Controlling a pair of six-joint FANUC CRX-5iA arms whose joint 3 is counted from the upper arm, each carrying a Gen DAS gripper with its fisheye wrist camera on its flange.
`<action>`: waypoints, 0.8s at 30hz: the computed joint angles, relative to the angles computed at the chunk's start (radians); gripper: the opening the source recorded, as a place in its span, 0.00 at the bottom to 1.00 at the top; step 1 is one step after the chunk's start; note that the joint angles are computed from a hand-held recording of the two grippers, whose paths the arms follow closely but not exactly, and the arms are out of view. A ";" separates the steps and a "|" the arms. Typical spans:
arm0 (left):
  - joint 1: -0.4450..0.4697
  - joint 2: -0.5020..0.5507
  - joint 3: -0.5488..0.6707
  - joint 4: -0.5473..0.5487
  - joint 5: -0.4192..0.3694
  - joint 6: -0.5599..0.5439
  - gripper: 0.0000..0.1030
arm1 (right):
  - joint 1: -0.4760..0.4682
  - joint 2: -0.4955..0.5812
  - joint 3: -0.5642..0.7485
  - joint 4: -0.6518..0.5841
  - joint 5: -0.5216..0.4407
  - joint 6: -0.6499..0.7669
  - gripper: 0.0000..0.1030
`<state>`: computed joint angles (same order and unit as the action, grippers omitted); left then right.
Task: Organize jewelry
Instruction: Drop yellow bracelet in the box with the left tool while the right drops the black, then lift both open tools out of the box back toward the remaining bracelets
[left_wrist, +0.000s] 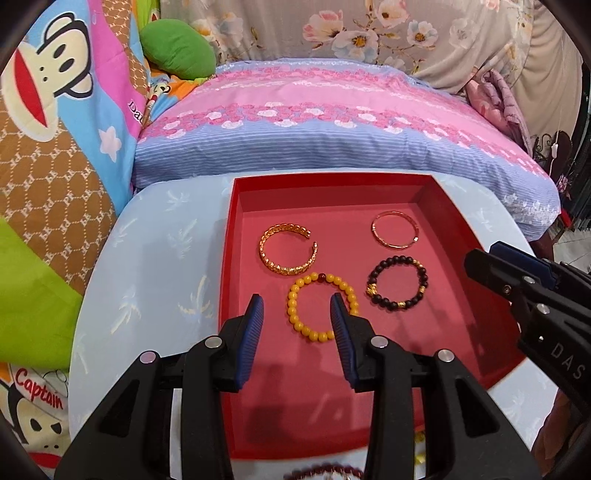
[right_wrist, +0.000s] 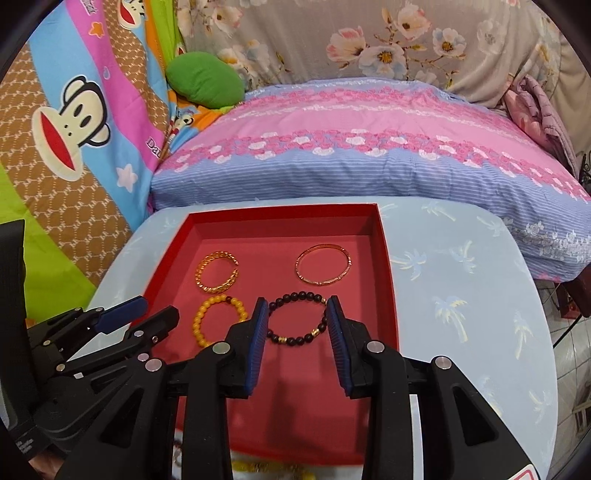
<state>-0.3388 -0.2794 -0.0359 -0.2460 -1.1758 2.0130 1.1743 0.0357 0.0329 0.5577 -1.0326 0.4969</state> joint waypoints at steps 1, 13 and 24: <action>-0.008 -0.012 -0.004 -0.005 -0.006 0.009 0.35 | 0.011 -0.013 -0.013 0.013 -0.005 -0.011 0.32; -0.121 -0.153 -0.057 -0.058 -0.096 0.122 0.35 | 0.156 -0.156 -0.154 0.098 -0.109 -0.143 0.35; -0.164 -0.239 -0.170 -0.033 -0.144 0.204 0.35 | 0.251 -0.217 -0.241 0.074 -0.180 -0.227 0.35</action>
<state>-0.5026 -0.5180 -0.2054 -0.2792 -1.3195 2.2174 1.4251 -0.1811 -0.2085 0.6318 -1.2122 0.2695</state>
